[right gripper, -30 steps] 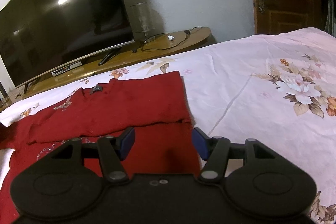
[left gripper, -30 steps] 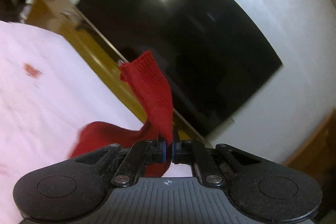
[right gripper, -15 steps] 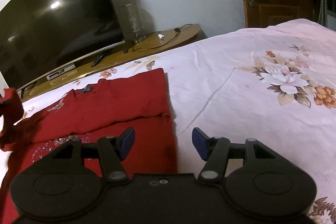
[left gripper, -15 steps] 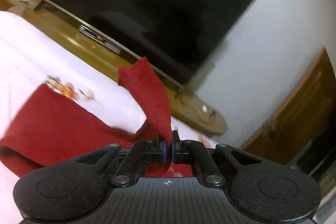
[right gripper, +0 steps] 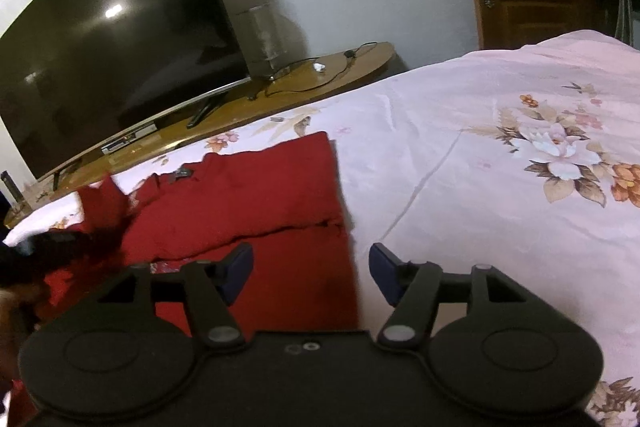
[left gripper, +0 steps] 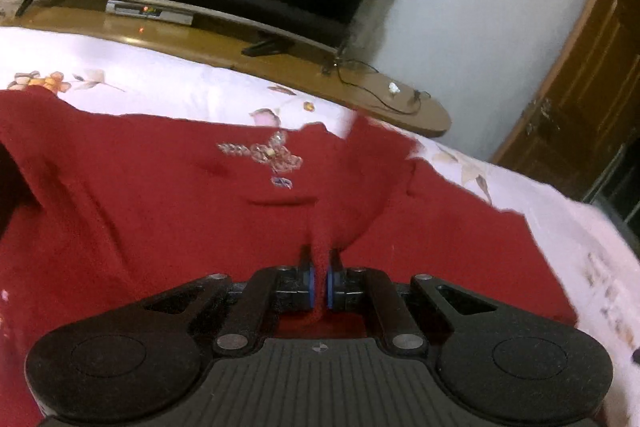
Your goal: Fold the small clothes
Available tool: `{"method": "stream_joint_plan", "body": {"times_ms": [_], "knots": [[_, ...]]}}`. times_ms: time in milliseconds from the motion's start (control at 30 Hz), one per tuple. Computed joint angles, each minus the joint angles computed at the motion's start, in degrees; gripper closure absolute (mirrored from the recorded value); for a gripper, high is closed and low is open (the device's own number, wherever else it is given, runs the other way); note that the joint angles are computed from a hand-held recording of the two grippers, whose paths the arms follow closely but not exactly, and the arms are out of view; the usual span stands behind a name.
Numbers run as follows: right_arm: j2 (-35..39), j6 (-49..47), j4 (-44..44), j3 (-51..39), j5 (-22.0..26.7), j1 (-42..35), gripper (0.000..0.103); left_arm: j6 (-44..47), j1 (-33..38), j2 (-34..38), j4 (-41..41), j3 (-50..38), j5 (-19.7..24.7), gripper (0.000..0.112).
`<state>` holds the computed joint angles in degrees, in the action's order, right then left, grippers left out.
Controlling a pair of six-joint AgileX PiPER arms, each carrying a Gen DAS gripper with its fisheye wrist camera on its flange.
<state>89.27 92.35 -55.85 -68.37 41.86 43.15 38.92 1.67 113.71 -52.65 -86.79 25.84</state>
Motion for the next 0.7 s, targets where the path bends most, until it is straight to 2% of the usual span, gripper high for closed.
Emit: {"method": "stream_joint_plan", "body": {"times_ms": [67,133,200,233,267,367,467,567,700], "knots": [[0.78,-0.62,0.91,-1.24,-1.44,-0.43,0.039,1.18,-1.01,-0.51,0.99,0.37,-1.25,0.108],[2.2,-0.66,1.3,-3.19,-2.63,-0.54,0.039,0.36,-0.92,-0.01,2.42,-1.72,0.75,0.1],[4.19,-0.8,2.45,-5.81,-5.2,-1.11,0.039,8.13,1.43,-2.4,-5.33,0.78,3.4,0.056],[5.47,-0.84,3.16,-7.42,-6.83,-1.49,0.038,11.53,2.15,-4.72,-8.43,3.55,2.21,0.052],[6.94,-1.15,4.15,-9.22,-8.56,-1.96,0.038,15.08,2.75,-6.93,-11.4,6.59,0.92,0.052],[12.67,-4.24,9.55,-15.85,-14.21,-3.37,0.038,19.0,7.79,-11.84,-14.78,12.22,2.27,0.052],[19.94,-14.93,22.98,-23.97,-18.38,-5.07,0.038,21.29,13.4,-15.14,-16.1,16.93,0.64,0.052],[25.86,-23.78,35.51,-30.03,-20.51,-6.29,0.042,16.56,19.0,-14.35,-12.42,16.63,2.01,0.052],[31.01,-33.09,52.82,-33.93,-24.36,-8.49,0.052,12.56,21.57,-10.79,-7.67,13.8,5.24,0.052]]}}
